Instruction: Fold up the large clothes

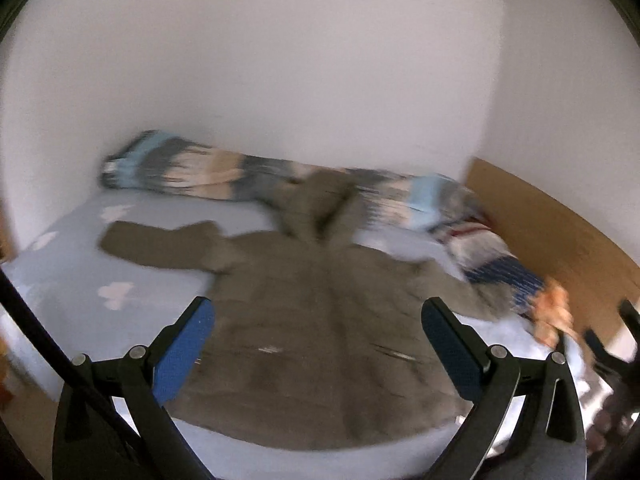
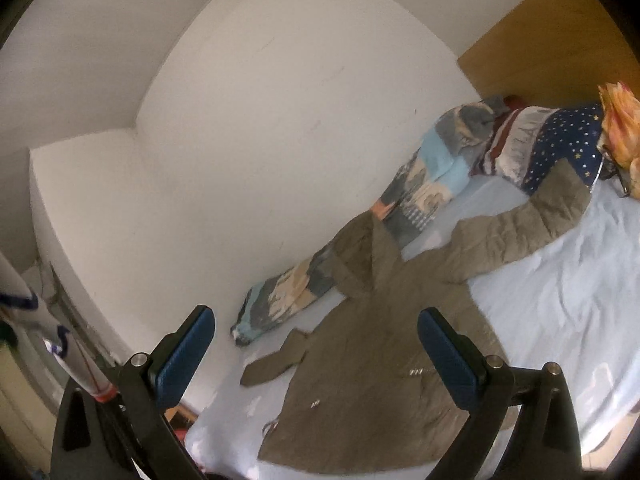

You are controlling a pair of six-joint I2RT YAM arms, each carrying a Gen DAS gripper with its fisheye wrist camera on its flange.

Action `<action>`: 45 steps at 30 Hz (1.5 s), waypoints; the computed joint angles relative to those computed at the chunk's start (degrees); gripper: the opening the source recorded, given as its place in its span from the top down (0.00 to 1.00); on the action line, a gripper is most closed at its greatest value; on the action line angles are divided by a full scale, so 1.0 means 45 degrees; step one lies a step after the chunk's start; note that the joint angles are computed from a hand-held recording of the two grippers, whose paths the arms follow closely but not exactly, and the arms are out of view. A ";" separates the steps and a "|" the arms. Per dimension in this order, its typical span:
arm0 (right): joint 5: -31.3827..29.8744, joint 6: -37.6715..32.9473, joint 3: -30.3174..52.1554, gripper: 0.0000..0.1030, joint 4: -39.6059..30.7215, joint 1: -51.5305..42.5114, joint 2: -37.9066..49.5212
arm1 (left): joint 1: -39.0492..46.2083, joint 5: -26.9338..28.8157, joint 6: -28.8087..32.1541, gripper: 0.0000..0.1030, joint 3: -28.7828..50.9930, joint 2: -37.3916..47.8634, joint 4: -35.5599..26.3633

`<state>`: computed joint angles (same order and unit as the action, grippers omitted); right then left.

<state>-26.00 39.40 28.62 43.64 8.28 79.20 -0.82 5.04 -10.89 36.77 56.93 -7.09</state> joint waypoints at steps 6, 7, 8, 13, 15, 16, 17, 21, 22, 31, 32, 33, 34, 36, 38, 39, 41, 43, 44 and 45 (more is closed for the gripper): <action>0.1337 -0.1033 -0.1104 0.00 -0.1767 0.1604 -0.3617 | -0.4522 -0.2410 -0.0522 0.00 0.0558 -0.0307 -0.0405; 0.1447 -0.1227 -0.1231 0.00 -0.2049 0.1790 -0.4311 | -0.4295 -0.2199 -0.0289 0.00 0.0815 -0.0142 -0.0402; 0.1690 -0.1277 -0.1180 0.00 -0.2197 0.2032 -0.4529 | -0.4679 -0.2720 -0.0238 0.00 0.0917 0.0037 -0.0283; 0.1977 -0.1433 -0.1122 0.00 -0.2703 0.2436 -0.4969 | -0.3456 -0.2024 0.0235 0.00 0.1241 0.0306 -0.0719; 0.1922 -0.1088 -0.1043 0.00 -0.2559 0.2399 -0.4337 | -0.3005 -0.1909 0.0359 0.00 0.1574 0.1160 -0.0585; 0.1983 -0.1092 -0.0875 0.00 -0.2749 0.2434 -0.4136 | -0.2765 -0.1877 0.0382 0.00 0.1605 0.1419 -0.0462; 0.2237 -0.1170 -0.0633 0.00 -0.2914 0.2613 -0.3825 | -0.2467 -0.1802 0.0358 0.00 0.1636 0.1721 -0.0261; 0.2949 -0.1456 0.0034 0.00 -0.3144 0.3089 -0.2788 | -0.1695 -0.1677 0.0356 0.00 0.1866 0.2892 0.0365; 0.2989 -0.1598 0.0344 0.00 -0.3360 0.3111 -0.2427 | -0.1484 -0.1674 0.0412 0.00 0.1916 0.3217 0.0519; 0.3623 -0.2330 0.3852 0.00 -0.4034 0.3029 0.1969 | -0.0725 -0.2445 0.1400 0.00 0.4067 0.7330 0.1830; 0.3860 -0.2464 0.4381 0.00 -0.4281 0.3032 0.2515 | -0.0725 -0.2559 0.1486 0.00 0.4583 0.8016 0.2079; 0.3901 -0.2596 0.5031 0.00 -0.4661 0.2907 0.3108 | -0.0752 -0.2630 0.1523 0.00 0.5120 0.8522 0.2017; 0.3883 -0.2704 0.5681 0.00 -0.4984 0.2743 0.3693 | -0.0781 -0.2663 0.1567 0.00 0.5719 0.9142 0.1990; 0.3936 -0.2861 0.6721 0.00 -0.5508 0.2472 0.4610 | -0.0921 -0.2928 0.1571 0.00 0.6771 1.0312 0.2105; 0.4055 -0.3138 0.7953 0.00 -0.6092 0.2174 0.5714 | -0.1072 -0.3464 0.1591 0.00 0.7438 1.1381 0.2582; 0.4034 -0.3217 0.8453 0.00 -0.6351 0.2026 0.6151 | -0.1150 -0.3752 0.1609 0.00 0.7528 1.1737 0.2921; 0.4011 -0.3356 0.9412 0.00 -0.6792 0.1762 0.7122 | -0.1249 -0.4313 0.1914 0.00 0.7437 1.2514 0.3970; 0.4058 -0.3344 1.0168 0.00 -0.7055 0.1485 0.8064 | -0.1257 -0.4393 0.2008 0.00 0.8193 1.3265 0.3402; 0.4050 -0.3170 1.0399 0.00 -0.7011 0.1320 0.8531 | -0.1215 -0.4250 0.2009 0.00 0.8428 1.3488 0.3090; 0.3887 -0.3041 1.0428 0.00 -0.6896 0.1184 0.8760 | -0.1133 -0.4023 0.1954 0.00 0.8796 1.3750 0.2691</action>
